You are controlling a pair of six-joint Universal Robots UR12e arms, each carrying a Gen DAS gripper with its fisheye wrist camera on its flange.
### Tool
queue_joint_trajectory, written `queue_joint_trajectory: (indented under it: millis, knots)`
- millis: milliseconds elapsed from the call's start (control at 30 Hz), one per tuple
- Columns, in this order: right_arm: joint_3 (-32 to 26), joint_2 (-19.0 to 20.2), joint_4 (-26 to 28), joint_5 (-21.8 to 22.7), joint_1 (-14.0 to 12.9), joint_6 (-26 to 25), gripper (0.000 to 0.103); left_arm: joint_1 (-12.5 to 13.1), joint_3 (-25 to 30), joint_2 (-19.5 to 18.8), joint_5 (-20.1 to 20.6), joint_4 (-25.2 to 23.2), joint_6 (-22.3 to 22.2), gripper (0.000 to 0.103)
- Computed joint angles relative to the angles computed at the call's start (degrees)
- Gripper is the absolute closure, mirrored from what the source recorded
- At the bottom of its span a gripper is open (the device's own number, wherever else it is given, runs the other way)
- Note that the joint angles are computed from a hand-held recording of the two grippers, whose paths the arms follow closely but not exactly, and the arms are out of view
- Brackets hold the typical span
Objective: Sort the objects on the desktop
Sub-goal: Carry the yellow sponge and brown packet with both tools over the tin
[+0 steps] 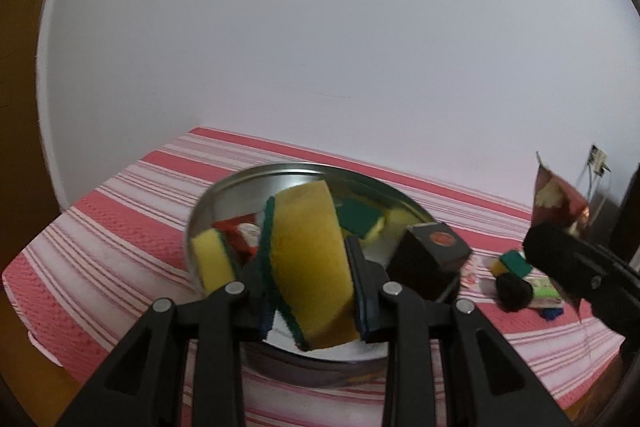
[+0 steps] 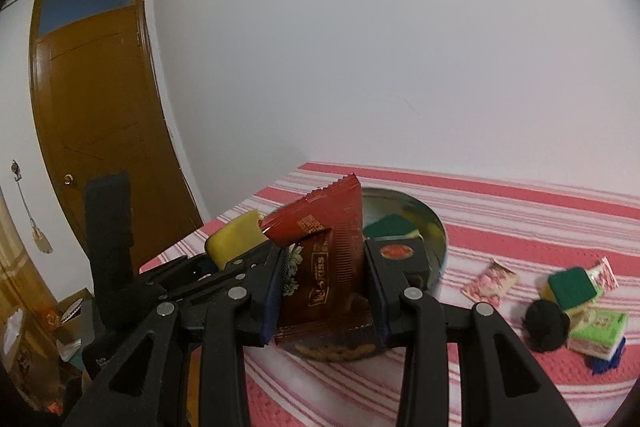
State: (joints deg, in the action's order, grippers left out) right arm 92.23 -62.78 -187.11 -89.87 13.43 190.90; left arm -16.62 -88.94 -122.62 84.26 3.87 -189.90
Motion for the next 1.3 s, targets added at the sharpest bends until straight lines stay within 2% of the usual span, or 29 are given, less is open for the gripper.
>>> queue_joint_trajectory:
  millis: [167,367,567,1033,1133,1233,1300]
  knots:
    - [-2.14,1.84,-1.98,-0.26,0.19,-0.63,0.063,0.08,1.16,-0.51,3.41,-1.79,0.16,0.074]
    - [-4.9,3.7,-2.57,-1.55,0.18,-0.88,0.063,0.57,2.54,-1.29,3.04,-2.73,-0.47,0.074]
    - [-8.74,5.79,-1.13,-3.89,-0.08,0.45,0.063,0.4,3.55,-1.62,2.73,-2.83,0.47,0.074]
    - [-15.85,10.88,3.25,-9.03,-0.36,2.67,0.063,-0.48,8.46,-4.03,5.41,-10.54,0.48,0.074]
    - [-16.08,11.56,3.0,-7.15,-0.72,4.45,0.063,-0.49,9.17,-4.48,5.64,-12.35,-0.01,0.074]
    - [-15.63,11.86,2.64,-6.95,-0.91,3.66,0.063,-0.85,9.6,-4.78,6.93,-13.01,0.79,0.074]
    - [-15.38,11.88,2.27,-5.26,-1.35,3.88,0.063,-0.97,10.11,-5.07,7.24,-13.74,0.76,0.074]
